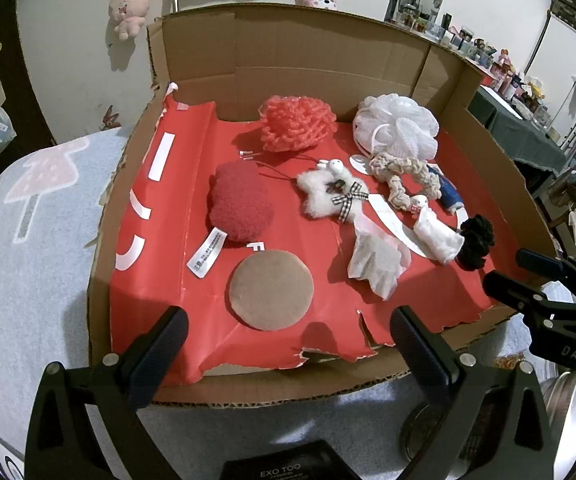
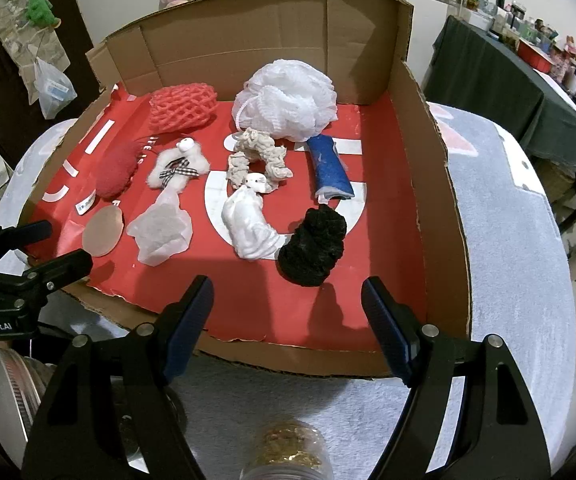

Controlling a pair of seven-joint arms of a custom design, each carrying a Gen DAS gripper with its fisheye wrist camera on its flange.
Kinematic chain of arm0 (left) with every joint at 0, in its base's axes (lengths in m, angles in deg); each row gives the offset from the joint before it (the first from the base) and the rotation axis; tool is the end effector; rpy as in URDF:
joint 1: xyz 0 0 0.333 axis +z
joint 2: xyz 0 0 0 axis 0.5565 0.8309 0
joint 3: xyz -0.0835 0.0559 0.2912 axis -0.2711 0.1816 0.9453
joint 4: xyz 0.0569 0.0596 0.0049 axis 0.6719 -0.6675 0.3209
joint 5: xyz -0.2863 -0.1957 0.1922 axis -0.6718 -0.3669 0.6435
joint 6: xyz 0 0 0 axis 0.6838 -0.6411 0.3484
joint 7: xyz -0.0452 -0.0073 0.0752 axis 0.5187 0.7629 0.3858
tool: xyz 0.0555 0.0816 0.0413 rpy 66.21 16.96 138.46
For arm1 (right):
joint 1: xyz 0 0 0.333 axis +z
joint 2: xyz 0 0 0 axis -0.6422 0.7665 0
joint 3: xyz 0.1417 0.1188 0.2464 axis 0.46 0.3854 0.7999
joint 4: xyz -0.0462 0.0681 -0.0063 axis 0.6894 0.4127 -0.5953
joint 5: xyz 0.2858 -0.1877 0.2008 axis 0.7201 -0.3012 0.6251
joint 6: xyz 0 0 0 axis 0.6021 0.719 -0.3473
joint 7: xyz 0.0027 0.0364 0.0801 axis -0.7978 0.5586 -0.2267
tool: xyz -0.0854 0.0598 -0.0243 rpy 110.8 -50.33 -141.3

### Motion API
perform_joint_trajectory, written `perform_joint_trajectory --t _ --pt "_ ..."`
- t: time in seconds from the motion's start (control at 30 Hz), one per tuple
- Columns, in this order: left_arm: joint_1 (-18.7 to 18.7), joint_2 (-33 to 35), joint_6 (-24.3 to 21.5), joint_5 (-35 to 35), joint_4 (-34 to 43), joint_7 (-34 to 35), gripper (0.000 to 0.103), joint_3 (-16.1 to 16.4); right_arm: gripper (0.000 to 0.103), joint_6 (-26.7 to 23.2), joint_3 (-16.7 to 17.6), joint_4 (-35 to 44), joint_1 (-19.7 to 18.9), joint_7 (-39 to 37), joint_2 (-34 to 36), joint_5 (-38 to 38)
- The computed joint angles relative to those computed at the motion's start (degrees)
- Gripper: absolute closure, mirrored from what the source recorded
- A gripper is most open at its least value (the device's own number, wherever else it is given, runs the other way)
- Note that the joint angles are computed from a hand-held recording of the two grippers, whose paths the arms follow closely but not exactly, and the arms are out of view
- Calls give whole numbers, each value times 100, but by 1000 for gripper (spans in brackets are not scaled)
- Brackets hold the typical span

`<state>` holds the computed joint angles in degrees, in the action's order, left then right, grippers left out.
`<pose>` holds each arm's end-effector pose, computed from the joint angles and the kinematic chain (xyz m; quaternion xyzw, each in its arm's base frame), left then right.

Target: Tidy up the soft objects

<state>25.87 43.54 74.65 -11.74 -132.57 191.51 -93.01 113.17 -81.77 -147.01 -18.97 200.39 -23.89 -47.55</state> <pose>0.6792 -0.2363 0.4562 -0.4951 0.8243 -0.2602 0.0873 0.6126 0.2466 0.4618 -0.5910 0.7603 -0.1919 0.1892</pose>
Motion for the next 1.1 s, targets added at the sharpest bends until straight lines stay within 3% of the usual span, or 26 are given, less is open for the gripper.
perform_joint_trajectory --t 1.1 --pt "17 -38 47 -27 -68 15 0 -11 27 -3 -5 -12 6 6 -3 -14"
